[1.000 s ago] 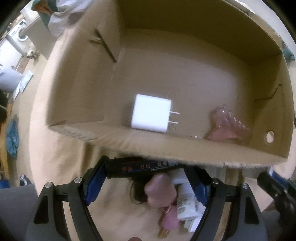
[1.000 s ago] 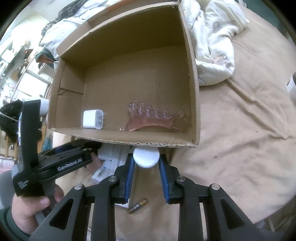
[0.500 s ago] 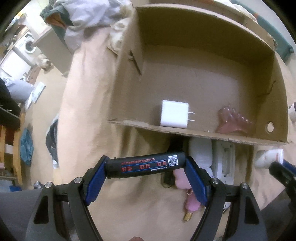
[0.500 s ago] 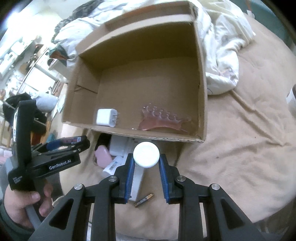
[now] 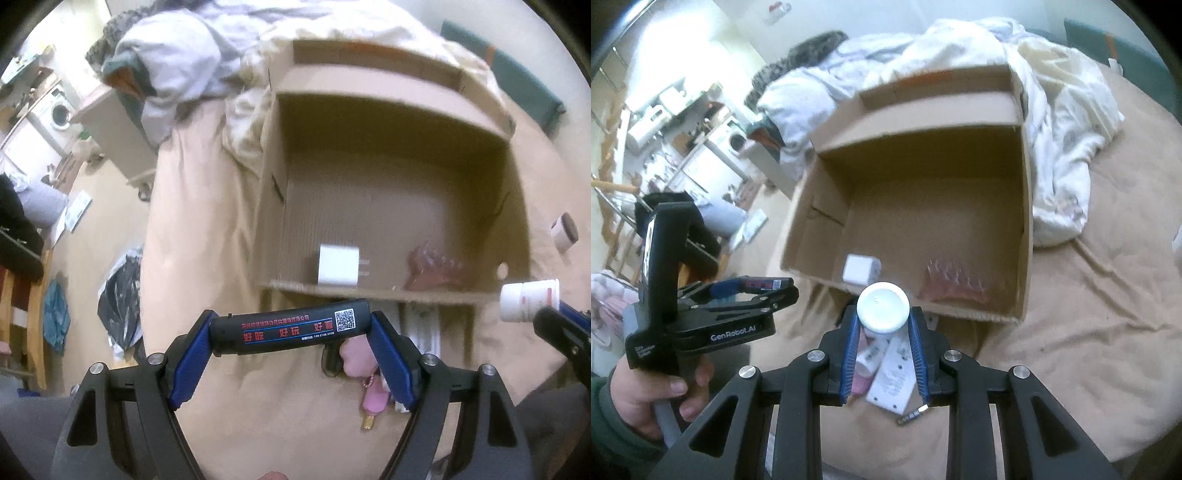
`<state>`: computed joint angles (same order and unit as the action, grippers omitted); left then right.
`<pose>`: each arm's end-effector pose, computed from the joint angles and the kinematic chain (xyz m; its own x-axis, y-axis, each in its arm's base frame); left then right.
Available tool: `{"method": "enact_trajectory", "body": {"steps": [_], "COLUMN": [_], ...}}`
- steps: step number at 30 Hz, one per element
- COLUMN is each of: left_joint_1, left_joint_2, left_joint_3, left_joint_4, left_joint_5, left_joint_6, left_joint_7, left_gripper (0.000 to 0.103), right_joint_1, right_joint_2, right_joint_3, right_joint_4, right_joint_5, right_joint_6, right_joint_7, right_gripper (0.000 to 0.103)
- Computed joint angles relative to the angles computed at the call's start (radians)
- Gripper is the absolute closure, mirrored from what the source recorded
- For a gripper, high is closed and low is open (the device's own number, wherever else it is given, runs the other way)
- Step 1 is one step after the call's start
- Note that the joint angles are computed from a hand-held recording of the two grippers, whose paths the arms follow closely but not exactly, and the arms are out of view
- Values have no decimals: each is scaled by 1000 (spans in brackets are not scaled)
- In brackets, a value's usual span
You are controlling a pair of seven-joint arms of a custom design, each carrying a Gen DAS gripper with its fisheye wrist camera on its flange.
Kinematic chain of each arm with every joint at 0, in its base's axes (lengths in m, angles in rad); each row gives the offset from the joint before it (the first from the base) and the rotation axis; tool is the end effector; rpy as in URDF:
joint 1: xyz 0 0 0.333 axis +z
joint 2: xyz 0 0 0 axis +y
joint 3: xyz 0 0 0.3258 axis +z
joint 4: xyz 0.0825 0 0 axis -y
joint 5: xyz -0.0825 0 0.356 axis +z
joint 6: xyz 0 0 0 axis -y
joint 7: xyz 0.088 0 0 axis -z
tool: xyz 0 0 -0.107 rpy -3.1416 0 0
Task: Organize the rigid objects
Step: 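Carry the black tube with the left tool while the right tool carries the pill bottle over the box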
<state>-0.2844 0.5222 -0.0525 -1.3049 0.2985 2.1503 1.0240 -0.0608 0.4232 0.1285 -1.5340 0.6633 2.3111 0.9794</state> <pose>0.6837 -0.2169 0.4921 0.1109 -0.9916 -0.0662 -0.9176 -0.0766 -0.3902 0.6893 0.0436 0.4750 0.3498 -0.8475 -0.3993 -0.8566 -0.1167 -0.5026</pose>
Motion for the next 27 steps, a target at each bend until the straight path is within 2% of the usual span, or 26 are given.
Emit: {"method": "enact_trajectory", "body": {"steps": [6,12,23,27], "left_joint_1": [6,9,-6,-13], "left_joint_2": [11,59,251,293], "left_joint_3": [9,10,23,29], "left_joint_4": [58,174,464,473], "left_joint_5": [25,10,-29,-35], "left_joint_6": [47,44,-6,10], "left_joint_7": [37,88,188,218], "left_gripper": [24,24,24,24], "right_joint_1": [-8,2,43,39], "right_joint_2": [-3,54,285,321], "right_joint_3": [13,9,6,14], "right_joint_4": [17,137,507,503], "right_joint_5": [52,7,-221,-254], "right_joint_6": [40,18,-68,-74], "right_joint_7": [-32,23,180,218], "right_gripper": [75,75,75,75]}}
